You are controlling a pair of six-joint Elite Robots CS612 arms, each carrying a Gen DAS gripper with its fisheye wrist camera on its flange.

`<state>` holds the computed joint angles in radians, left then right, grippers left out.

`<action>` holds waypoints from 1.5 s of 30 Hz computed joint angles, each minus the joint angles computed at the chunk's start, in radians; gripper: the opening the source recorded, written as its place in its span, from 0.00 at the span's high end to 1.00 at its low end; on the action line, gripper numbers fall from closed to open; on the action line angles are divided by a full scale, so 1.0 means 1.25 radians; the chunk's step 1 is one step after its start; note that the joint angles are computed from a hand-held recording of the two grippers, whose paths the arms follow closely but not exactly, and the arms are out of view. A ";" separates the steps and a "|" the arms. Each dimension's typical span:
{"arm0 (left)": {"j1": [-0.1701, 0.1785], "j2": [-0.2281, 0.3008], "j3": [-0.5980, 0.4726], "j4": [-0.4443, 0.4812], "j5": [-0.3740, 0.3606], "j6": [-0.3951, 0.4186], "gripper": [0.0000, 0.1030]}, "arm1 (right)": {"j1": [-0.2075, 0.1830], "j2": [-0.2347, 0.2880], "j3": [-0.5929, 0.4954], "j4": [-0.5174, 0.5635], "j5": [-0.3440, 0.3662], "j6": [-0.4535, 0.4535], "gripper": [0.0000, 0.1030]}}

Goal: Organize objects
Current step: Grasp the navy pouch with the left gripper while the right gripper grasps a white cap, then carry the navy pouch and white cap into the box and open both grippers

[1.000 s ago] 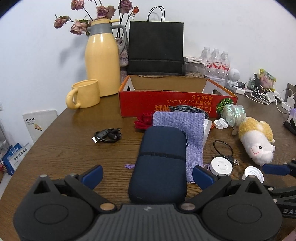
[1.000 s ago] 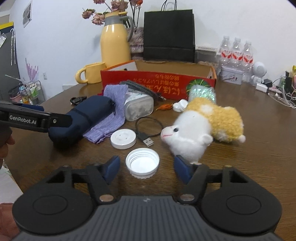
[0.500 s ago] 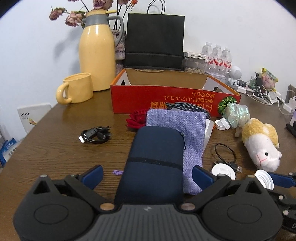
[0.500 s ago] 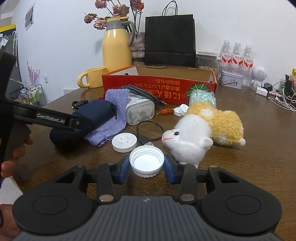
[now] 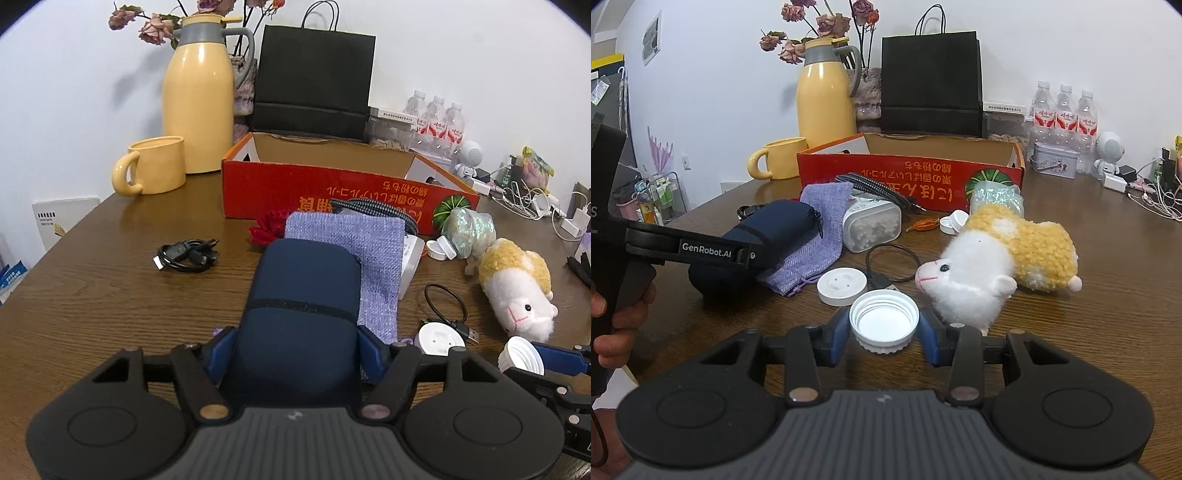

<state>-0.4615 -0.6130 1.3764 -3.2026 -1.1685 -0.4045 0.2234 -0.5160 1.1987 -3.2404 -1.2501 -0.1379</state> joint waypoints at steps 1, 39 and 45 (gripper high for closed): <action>-0.001 -0.001 0.002 -0.006 0.001 0.001 0.35 | 0.000 0.000 0.001 -0.003 0.000 0.000 0.61; 0.004 0.030 -0.152 -0.044 0.046 0.079 0.35 | 0.001 0.078 -0.225 -0.064 -0.009 0.045 0.60; 0.013 0.068 -0.245 0.000 0.054 0.086 0.35 | 0.003 0.132 -0.352 0.002 -0.010 0.057 0.60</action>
